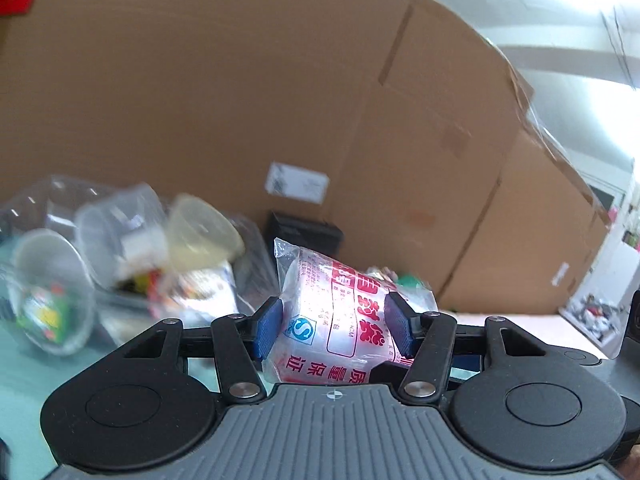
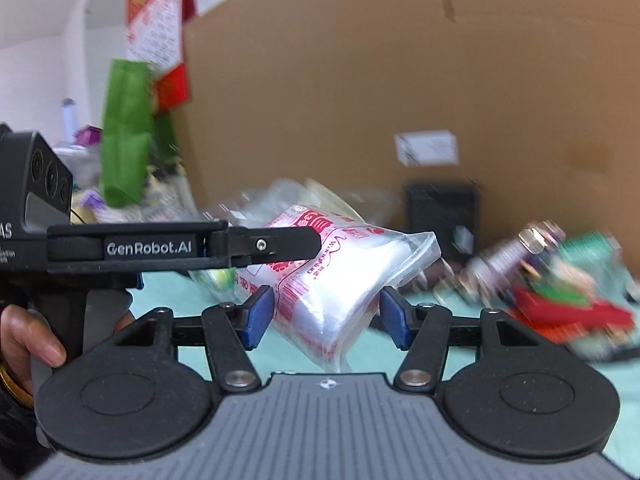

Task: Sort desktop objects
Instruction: 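Lift the red-printed bag with the left gripper over the clear container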

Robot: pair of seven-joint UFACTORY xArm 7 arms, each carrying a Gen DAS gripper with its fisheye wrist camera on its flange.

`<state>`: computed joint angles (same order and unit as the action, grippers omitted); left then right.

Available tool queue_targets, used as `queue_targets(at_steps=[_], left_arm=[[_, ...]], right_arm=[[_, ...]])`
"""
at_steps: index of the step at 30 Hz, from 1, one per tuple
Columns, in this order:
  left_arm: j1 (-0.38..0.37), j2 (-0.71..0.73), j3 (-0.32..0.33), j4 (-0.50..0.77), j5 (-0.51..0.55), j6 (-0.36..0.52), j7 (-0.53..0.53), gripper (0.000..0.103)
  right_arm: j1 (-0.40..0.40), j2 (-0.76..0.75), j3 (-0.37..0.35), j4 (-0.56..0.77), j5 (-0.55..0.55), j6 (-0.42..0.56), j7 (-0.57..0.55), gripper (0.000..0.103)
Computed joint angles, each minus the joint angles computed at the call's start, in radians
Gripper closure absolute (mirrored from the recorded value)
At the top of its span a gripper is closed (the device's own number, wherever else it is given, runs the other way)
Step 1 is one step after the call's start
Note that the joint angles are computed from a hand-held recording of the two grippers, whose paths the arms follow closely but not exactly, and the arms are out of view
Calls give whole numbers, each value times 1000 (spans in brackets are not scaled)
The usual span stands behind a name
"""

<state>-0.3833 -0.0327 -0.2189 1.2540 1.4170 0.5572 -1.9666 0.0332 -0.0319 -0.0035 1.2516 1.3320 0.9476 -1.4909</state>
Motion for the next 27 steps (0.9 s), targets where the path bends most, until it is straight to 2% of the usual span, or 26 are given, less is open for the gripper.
queue_targets(at_steps=[4,10,14,15,17,19,21,24,27], left_arm=[[49,-70,23,-49,-7,0,8,45],[155,-76,55,-78,3,-103,-29,45],[192,-30,78,-59,0,-161,-41,45],[198,-18,86,-55,-20,-182,-21,42],[208,-1,102,-54,-72,-231,26,30],[208,-6,100,-59,-18,-213,-25,14],[206,-13,95,-62,50,-189,-67,13],[206,-7,100,-57,40,-209,-54,12],[202,2,100,-53,26,-212,-29,9]], right_arm=[[44,72,51,100,4,-38,13,39],[83,213,125,245,-56,-124,84,39],[88,288,163,315,-126,-169,134,39],[91,307,170,332,-155,-181,148,39],[98,328,183,341,-209,-239,173,34],[83,328,205,327,-200,-281,147,25],[67,323,221,318,-178,-280,123,23],[65,320,229,312,-173,-292,102,23],[67,336,227,329,-197,-282,141,20]])
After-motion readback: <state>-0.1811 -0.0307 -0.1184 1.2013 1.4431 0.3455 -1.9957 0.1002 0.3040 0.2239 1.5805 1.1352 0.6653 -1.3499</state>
